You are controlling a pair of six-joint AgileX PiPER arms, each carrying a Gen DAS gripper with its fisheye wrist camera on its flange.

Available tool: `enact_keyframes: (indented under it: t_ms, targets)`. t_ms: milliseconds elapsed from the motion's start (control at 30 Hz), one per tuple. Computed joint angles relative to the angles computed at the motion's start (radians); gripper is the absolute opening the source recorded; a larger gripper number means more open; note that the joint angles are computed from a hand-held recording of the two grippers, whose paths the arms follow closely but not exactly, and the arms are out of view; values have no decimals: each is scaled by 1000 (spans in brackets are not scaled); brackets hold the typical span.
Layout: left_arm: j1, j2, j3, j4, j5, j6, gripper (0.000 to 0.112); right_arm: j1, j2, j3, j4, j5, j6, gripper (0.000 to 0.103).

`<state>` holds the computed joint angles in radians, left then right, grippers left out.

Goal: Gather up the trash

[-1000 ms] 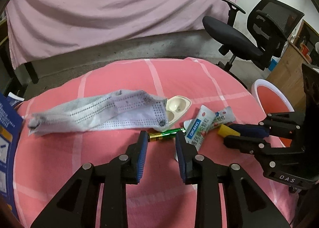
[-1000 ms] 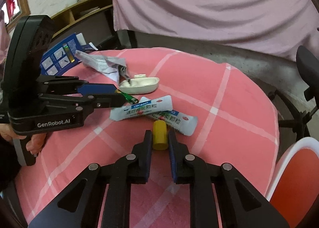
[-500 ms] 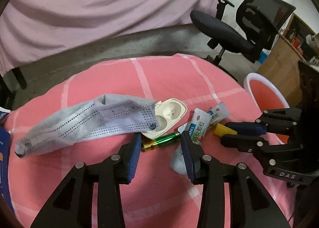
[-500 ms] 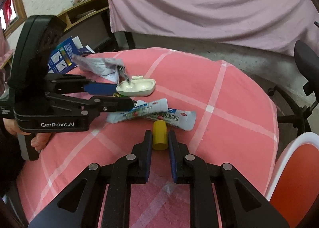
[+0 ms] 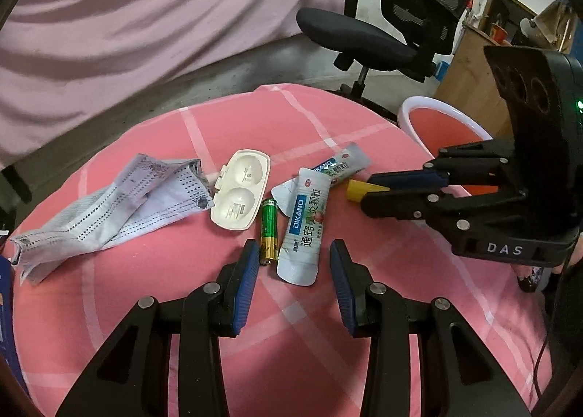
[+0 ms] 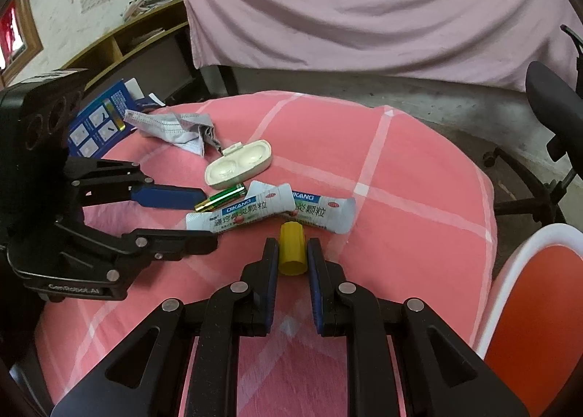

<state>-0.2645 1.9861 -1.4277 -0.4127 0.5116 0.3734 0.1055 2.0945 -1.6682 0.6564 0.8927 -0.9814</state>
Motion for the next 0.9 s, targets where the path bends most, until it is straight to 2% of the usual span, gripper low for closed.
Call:
enact_keyframes:
  t_ms: [233, 300, 433, 533, 633, 800, 900]
  targets:
    - [51, 33, -43, -124, 21, -2, 33, 12, 8, -10, -14, -1, 24, 14]
    - [43, 42, -63, -57, 23, -79, 28, 14, 9, -12, -21, -2, 30, 14]
    - [18, 50, -90, 48, 25, -180, 26, 32, 4, -3, -45, -25, 53, 14]
    - [13, 58, -100, 37, 33, -176, 13, 54, -2, 10, -77, -54, 77, 14]
    - [2, 62, -104, 101, 22, -260, 7, 59, -7, 20, -87, -69, 75, 14]
    - [-21, 20, -29, 167, -52, -390, 7, 51, -64, 107, -19, -126, -16, 14]
    - [-55, -45, 63, 279, -131, -537, 7, 24, -115, 183, 90, -162, -127, 13]
